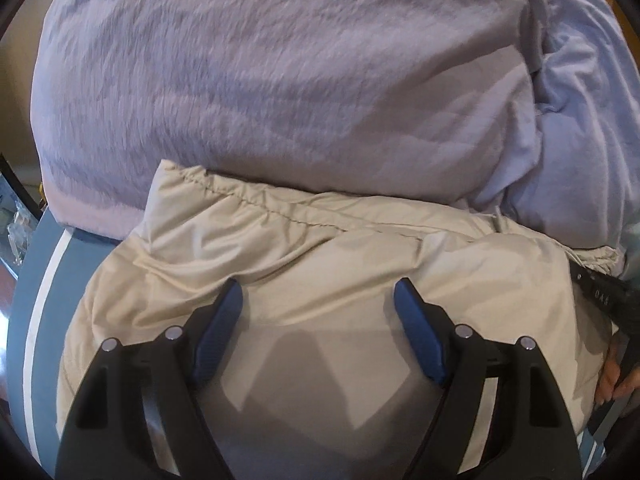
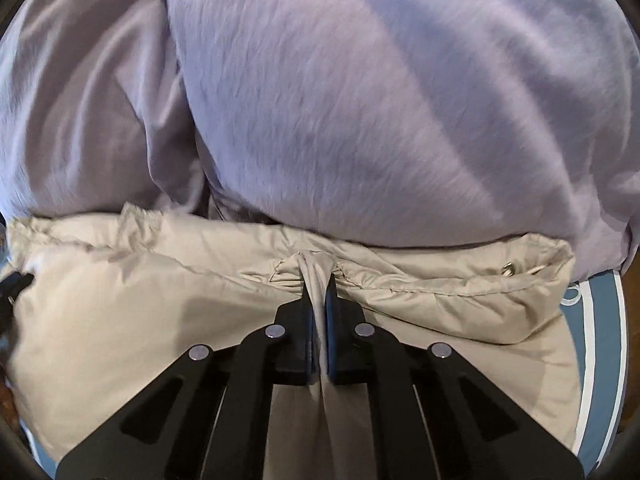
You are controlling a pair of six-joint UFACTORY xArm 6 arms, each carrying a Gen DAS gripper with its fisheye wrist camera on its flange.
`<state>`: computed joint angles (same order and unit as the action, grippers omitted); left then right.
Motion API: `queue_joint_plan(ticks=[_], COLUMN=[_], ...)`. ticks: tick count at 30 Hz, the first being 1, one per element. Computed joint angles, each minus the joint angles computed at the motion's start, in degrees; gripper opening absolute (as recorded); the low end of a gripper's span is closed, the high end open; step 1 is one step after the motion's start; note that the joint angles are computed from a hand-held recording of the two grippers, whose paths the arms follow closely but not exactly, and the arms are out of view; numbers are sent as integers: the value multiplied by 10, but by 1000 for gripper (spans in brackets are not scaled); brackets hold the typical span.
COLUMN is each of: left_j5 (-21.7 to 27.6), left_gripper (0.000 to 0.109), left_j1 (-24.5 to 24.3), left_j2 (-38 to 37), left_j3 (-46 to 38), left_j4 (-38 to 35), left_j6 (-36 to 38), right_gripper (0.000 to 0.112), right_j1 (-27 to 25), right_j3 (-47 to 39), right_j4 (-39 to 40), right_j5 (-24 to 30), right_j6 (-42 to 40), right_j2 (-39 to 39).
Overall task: Fold large clothes
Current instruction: 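Fold the hem up toward the collar with both tools and release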
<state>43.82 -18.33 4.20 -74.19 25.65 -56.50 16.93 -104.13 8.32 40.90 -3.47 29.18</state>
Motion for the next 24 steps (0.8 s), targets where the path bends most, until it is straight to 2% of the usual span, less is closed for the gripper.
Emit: queue_joint_plan(ticks=[5, 8, 9, 10, 13, 16, 19, 24], left_j5=[3, 7, 5, 3, -4, -12, -23, -26], left_gripper=[80, 80, 80, 81, 81, 82, 83, 84], left_j1=[3, 5, 6, 7, 10, 13, 14, 15], left_j2=[31, 60, 64, 67, 71, 75, 52, 60], left_j3=[-16, -34, -35, -36, -35, -33, 3, 0], left_j4=[27, 45, 47, 48, 48, 47, 55, 57], left_j6=[-18, -32, -33, -34, -35, -37, -48, -52], right_gripper=[10, 24, 33, 36, 38, 39, 39, 39], right_j1=[1, -5, -7, -13, -29, -46, -64, -77], right_j3=[13, 34, 43, 65, 161, 212, 252, 269], right_j4=[4, 33, 36, 49, 121, 141, 91, -1], right_j5=[-11, -18, -23, -35, -102, -136, -156, -146], right_j6=[-1, -25, -29, -43, -102, -112, -63, 15], right_j2=[-1, -17, -24, -38, -108, -150, -175, -170])
